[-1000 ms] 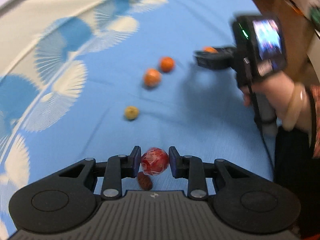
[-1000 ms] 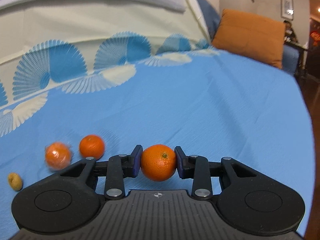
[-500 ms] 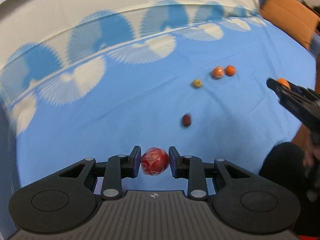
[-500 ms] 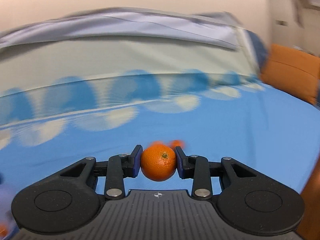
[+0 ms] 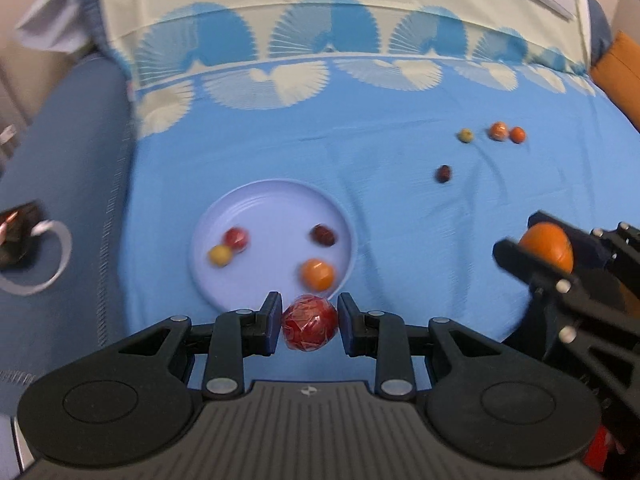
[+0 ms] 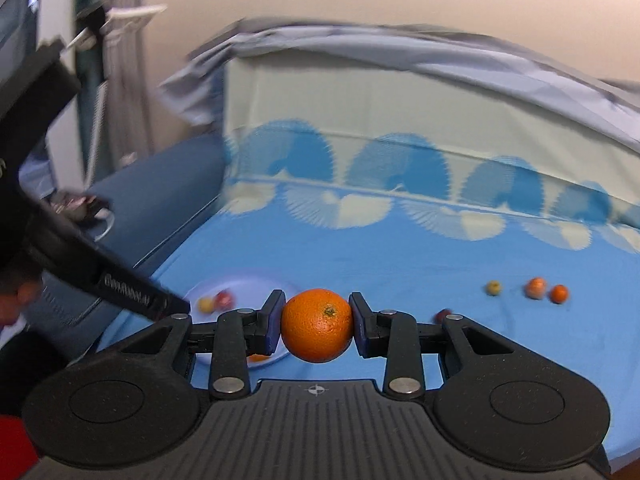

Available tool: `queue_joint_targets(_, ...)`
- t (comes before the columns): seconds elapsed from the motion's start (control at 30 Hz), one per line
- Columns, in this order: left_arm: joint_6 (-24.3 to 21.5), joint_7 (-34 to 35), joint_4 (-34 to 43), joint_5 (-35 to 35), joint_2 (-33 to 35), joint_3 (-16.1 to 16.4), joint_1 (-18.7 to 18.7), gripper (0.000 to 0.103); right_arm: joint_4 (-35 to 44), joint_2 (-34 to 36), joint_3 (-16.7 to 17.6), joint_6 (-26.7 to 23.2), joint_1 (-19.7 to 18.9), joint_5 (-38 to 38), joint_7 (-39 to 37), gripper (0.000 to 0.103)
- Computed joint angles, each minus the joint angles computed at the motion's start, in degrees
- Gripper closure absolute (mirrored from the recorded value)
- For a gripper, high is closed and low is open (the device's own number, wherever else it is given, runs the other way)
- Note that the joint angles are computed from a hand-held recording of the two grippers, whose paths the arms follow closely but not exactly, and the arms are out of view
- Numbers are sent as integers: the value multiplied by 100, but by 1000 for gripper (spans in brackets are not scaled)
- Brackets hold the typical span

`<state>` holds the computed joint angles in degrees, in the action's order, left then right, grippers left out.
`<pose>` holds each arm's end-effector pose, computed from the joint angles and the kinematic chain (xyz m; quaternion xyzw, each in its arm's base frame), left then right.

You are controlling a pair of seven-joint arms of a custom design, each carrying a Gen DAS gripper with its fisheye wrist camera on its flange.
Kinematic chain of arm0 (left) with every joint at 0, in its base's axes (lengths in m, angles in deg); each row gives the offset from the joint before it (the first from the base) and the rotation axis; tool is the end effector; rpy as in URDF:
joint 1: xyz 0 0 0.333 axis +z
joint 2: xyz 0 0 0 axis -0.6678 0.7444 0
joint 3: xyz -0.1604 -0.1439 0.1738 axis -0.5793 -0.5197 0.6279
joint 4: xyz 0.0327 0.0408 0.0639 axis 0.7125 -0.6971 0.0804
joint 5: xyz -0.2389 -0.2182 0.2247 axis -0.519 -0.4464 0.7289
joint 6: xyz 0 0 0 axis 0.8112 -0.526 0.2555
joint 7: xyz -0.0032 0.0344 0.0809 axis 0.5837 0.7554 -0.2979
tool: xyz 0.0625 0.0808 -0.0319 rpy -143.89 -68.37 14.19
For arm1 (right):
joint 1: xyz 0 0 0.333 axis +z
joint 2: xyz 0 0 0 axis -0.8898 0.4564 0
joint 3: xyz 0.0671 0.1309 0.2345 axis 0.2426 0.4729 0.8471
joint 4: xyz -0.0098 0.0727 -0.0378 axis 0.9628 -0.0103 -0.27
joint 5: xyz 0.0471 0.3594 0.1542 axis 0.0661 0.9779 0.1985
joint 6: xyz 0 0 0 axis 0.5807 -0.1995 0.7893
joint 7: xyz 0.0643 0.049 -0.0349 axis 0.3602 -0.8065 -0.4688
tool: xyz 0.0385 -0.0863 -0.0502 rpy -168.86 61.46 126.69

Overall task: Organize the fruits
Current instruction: 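Carry the plum and tangerine over the plate and open both tools to release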

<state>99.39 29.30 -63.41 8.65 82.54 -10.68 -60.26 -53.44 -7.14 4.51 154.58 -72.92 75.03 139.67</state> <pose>0.6868 -0.2662 0.4697 -0.6723 0.6822 -0.1746 0.2282 0.6394 0.2251 0.4356 -0.7337 0.4410 -0.2559 0.4491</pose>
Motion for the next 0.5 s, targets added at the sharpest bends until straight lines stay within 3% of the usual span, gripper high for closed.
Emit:
queue_joint_targets(0.2, 348, -760, -1498, 145, -1052, -19, 120, 70, -273, -383, -258, -73, 350, 121, -19, 67)
queue_joint_targets(0.5, 833, -1116, -2303, 192, -1614, -203, 401, 70, -451, -636, -702, -70, 860, 259, -175, 67)
